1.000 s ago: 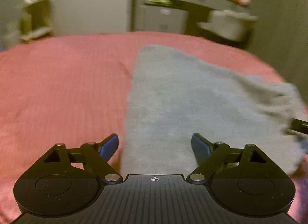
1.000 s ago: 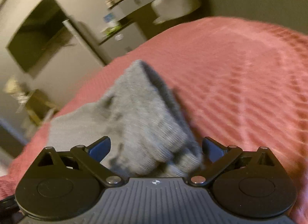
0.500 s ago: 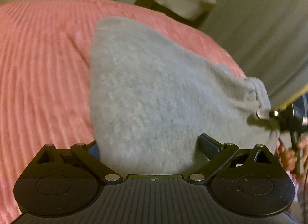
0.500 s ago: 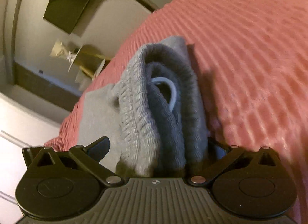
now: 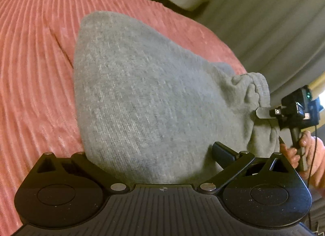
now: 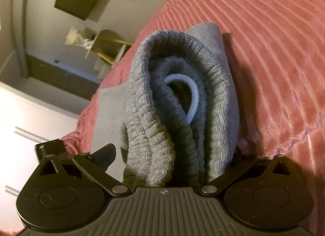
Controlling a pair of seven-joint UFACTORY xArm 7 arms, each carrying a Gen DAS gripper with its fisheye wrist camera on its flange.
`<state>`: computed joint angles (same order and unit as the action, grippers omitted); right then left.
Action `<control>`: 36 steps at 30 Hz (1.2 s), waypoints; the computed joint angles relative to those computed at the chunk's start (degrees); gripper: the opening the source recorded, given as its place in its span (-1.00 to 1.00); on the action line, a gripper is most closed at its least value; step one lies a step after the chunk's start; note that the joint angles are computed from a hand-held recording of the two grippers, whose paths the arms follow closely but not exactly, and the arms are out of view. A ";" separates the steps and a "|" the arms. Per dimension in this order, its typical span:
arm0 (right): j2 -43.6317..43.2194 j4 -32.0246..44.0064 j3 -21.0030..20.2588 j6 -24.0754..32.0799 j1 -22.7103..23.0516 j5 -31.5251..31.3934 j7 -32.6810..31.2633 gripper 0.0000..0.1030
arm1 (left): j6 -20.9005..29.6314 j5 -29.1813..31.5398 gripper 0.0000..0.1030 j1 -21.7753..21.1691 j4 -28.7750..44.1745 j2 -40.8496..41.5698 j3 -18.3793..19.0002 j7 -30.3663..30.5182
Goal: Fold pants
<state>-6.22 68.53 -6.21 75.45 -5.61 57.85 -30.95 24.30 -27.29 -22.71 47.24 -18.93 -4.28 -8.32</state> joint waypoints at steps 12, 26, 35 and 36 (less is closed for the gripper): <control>-12.52 -7.14 2.36 -15.10 6.36 -14.15 8.32 0.10 | 2.50 18.18 -0.26 5.34 2.33 -2.12 -6.58 -16.21; -10.82 0.59 2.57 -24.59 15.80 -8.59 5.99 0.07 | 2.40 26.87 -0.51 8.96 10.13 -0.39 -6.86 -20.90; -1.48 6.45 5.58 -31.93 15.66 -10.34 9.33 0.07 | 0.17 32.87 -0.49 12.16 13.56 5.88 -6.19 -26.69; -0.52 7.05 6.15 -32.32 15.43 -11.83 10.09 0.07 | 0.26 34.32 -0.48 12.67 13.38 6.43 -6.42 -27.87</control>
